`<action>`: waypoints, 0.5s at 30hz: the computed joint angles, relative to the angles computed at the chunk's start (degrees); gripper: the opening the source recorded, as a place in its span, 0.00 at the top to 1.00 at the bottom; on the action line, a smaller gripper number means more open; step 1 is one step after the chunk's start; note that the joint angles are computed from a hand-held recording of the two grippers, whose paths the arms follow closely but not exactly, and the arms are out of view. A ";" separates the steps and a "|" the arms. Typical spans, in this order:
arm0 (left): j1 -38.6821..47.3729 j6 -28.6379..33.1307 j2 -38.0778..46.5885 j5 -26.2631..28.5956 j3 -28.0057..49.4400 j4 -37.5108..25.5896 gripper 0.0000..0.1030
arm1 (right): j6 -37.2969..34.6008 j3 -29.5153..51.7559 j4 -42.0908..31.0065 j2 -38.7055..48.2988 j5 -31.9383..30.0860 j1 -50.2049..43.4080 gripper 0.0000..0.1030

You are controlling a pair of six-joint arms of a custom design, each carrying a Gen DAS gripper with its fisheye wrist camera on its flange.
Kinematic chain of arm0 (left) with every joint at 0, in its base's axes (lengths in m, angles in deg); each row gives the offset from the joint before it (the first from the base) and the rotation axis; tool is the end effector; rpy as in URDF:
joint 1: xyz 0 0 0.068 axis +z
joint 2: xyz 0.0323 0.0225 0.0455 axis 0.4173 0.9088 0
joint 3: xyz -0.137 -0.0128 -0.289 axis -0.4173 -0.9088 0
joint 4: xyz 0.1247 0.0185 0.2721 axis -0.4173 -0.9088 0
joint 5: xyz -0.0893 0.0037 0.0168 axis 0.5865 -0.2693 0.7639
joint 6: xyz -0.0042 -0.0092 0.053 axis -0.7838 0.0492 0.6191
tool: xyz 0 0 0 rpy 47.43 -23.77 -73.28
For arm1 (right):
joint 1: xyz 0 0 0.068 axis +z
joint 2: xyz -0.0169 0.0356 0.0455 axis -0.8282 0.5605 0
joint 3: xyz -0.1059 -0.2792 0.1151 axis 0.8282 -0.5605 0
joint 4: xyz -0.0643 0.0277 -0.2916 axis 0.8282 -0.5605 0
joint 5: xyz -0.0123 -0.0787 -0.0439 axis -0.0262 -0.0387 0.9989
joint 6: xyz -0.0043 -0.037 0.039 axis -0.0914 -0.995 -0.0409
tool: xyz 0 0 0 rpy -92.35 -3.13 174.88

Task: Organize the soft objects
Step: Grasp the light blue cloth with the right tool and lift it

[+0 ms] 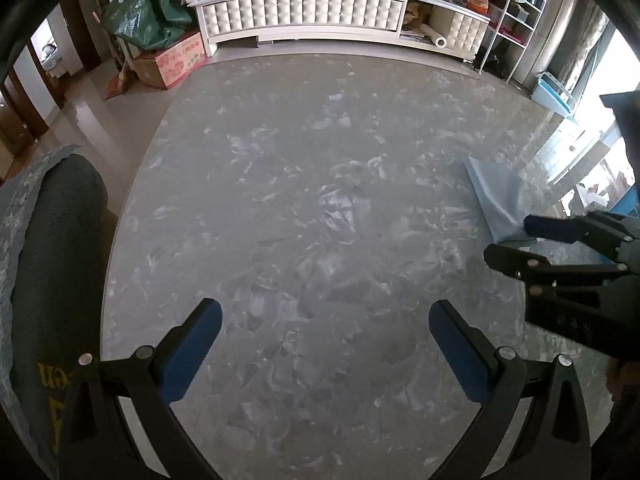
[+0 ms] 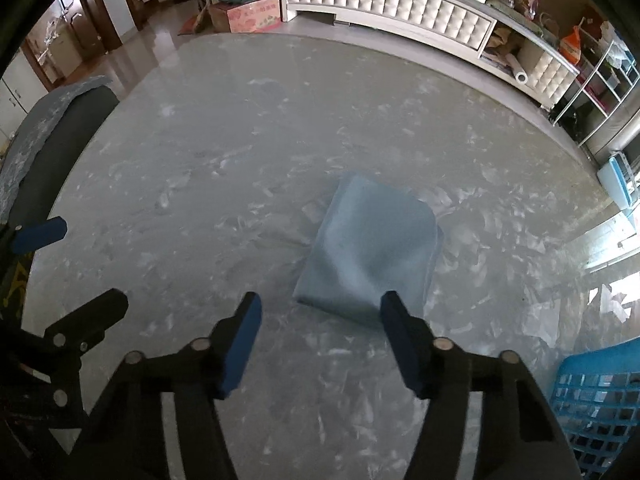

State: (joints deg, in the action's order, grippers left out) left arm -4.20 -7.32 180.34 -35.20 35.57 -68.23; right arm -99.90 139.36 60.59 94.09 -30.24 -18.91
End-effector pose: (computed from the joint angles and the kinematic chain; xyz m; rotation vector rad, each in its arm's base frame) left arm 0.2181 -0.1071 0.0154 -0.6312 2.6329 0.0765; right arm 0.3096 0.2344 0.0766 -1.2293 2.5453 0.1252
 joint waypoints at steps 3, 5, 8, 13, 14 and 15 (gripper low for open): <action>0.08 0.20 0.91 0.29 -0.22 1.53 0.00 | 0.83 -0.33 0.77 -0.13 0.70 0.07 0.66; 0.15 -0.09 1.52 0.50 -0.19 2.21 0.00 | 1.42 -0.91 1.11 -0.58 0.73 0.11 0.74; -0.06 -0.43 2.26 0.56 0.26 2.32 0.00 | 0.78 -2.60 3.60 -1.37 1.97 0.61 0.89; -0.71 -0.22 1.63 0.11 0.22 2.19 0.00 | 1.62 -2.17 3.39 -0.96 -0.69 -0.70 0.95; -1.03 -0.56 1.09 -0.16 0.10 1.83 0.00 | 1.72 -2.62 2.86 -1.73 -2.18 -1.25 0.95; -0.96 -0.55 0.41 -0.26 -0.13 1.57 0.00 | 1.59 -3.25 2.72 -2.58 -3.02 -1.64 0.95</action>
